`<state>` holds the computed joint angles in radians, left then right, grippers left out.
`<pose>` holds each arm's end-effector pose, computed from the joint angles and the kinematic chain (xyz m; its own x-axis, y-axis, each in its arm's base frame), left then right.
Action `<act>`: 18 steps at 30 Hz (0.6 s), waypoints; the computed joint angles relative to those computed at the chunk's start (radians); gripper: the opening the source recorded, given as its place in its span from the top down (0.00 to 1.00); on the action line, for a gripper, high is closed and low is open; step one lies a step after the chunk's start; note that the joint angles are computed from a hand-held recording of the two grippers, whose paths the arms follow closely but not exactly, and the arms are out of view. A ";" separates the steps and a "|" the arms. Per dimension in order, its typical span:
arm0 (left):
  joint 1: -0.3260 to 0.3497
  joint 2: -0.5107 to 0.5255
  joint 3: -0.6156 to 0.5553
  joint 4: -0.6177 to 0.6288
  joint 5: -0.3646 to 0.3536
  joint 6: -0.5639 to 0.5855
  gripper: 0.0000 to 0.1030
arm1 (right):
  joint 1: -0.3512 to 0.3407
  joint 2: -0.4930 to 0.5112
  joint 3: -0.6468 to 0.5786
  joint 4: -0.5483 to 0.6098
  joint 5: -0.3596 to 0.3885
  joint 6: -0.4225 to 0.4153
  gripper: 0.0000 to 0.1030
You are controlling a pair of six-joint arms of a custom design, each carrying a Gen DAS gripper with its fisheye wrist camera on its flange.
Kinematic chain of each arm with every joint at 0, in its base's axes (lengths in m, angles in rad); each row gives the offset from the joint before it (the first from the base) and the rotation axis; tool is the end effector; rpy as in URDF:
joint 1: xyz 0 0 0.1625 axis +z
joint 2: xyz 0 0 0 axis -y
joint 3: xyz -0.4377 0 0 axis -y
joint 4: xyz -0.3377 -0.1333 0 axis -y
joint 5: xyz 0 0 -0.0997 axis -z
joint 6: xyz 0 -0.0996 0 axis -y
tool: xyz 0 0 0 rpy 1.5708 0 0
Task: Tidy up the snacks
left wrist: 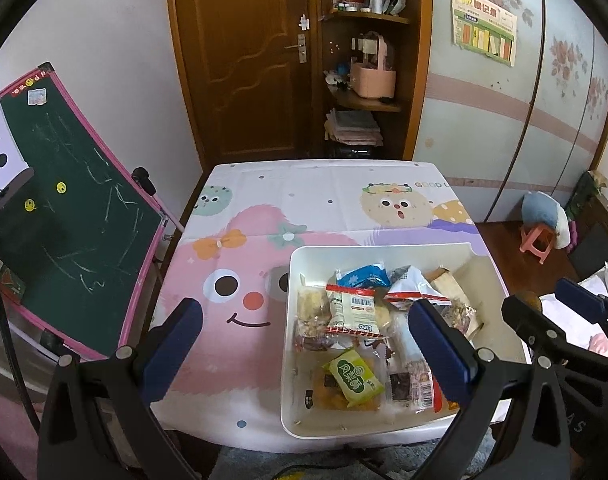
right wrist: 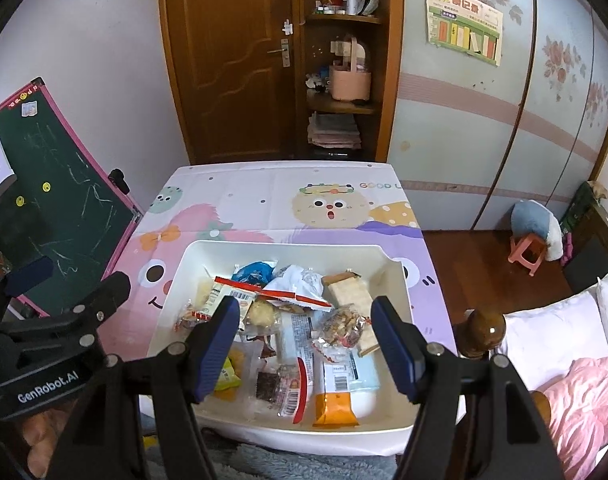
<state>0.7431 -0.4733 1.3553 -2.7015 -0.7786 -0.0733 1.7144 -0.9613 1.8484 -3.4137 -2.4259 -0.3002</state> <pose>-0.3906 -0.6362 0.0581 -0.6548 0.3495 -0.6701 0.6676 0.6832 -0.2960 0.1398 -0.5605 0.3033 -0.6802 0.3242 0.6574 -0.2970 0.6981 -0.6515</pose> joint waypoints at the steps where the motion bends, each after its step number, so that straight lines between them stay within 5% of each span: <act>1: 0.000 0.000 0.000 0.001 0.000 0.000 0.01 | 0.000 0.001 0.000 0.002 -0.002 0.001 0.33; 18: 0.009 0.000 -0.010 0.037 0.013 -0.034 0.01 | -0.010 0.012 -0.006 0.013 0.023 0.001 0.33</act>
<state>0.7519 -0.4738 1.3450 -2.6647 -0.7655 -0.1077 1.7042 -0.9494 1.8426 -3.4011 -2.4027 -0.2997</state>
